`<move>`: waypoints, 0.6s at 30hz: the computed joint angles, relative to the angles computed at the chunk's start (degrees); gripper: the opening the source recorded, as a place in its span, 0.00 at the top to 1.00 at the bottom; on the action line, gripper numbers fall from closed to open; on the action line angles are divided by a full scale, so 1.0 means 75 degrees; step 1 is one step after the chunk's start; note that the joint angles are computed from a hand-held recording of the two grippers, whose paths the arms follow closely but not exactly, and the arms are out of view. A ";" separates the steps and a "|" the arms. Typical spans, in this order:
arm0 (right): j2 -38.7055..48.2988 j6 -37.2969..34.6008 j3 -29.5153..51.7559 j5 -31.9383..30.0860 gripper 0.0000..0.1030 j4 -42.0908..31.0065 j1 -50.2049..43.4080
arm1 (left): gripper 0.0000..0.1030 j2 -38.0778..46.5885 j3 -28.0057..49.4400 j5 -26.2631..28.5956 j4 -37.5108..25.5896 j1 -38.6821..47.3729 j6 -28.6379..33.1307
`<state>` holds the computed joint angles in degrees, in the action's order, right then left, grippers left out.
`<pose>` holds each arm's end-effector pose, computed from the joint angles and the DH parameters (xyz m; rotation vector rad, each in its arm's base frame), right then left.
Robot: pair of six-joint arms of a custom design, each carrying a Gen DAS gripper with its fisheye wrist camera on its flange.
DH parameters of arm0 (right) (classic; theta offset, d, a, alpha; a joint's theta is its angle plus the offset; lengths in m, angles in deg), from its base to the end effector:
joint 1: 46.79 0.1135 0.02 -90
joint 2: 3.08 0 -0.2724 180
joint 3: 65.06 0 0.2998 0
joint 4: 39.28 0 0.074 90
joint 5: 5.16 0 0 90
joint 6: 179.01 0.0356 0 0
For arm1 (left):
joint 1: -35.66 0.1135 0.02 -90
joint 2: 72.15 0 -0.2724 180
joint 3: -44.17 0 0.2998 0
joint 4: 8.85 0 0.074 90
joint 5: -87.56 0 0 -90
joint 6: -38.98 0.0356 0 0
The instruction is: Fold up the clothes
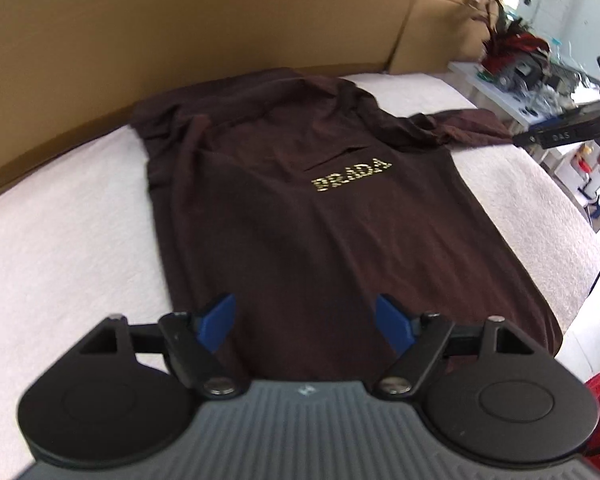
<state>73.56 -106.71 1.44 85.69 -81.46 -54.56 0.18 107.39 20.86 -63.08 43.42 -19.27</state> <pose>0.3162 -0.0437 0.2390 -0.2097 2.4867 -0.2058 0.2805 0.0240 0.2302 0.6535 2.4749 -0.2914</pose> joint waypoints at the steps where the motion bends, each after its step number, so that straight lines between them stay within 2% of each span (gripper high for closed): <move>1: 0.0072 -0.0228 -0.0084 0.0029 0.46 0.0219 -0.0021 | 0.21 0.0101 0.0035 -0.0113 0.0039 -0.0130 -0.0059; 4: 0.0530 -0.0418 0.0004 -0.0202 0.46 0.0421 -0.0249 | 0.20 0.0429 0.0152 -0.0447 0.0134 -0.0457 -0.0257; 10: 0.1236 0.0000 0.0357 -0.0909 0.49 0.0661 -0.0703 | 0.17 0.0798 0.0182 -0.0716 0.0228 -0.0378 -0.0692; 11: 0.1311 0.0084 0.0425 -0.1041 0.62 0.0648 -0.0749 | 0.17 0.0809 0.0200 -0.0689 0.0215 -0.0338 -0.0670; 12: 0.1370 0.0147 0.0500 -0.1054 0.82 0.0637 -0.0742 | 0.17 0.0822 0.0222 -0.0661 0.0200 -0.0295 -0.0644; 13: 0.1389 0.0189 0.0586 -0.1075 0.88 0.0587 -0.0706 | 0.17 0.0860 0.0279 -0.0655 0.0186 -0.0262 -0.0615; 16: 0.1355 0.0310 0.0806 -0.1409 0.86 0.0363 -0.0623 | 0.14 0.1125 0.0524 -0.0756 0.0330 -0.0202 -0.0569; 17: 0.1260 0.0349 0.0787 -0.1474 0.78 0.0367 -0.0527 | 0.12 0.1300 0.0631 -0.0841 0.0404 -0.0205 -0.0546; 18: 0.1123 0.0376 0.0716 -0.1482 0.65 0.0452 -0.0394 | 0.08 0.1513 0.0737 -0.0912 0.0485 -0.0209 -0.0491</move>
<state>81.98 -103.89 6.81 74.58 -78.07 -57.51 11.52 112.92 14.02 -59.44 41.85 -22.95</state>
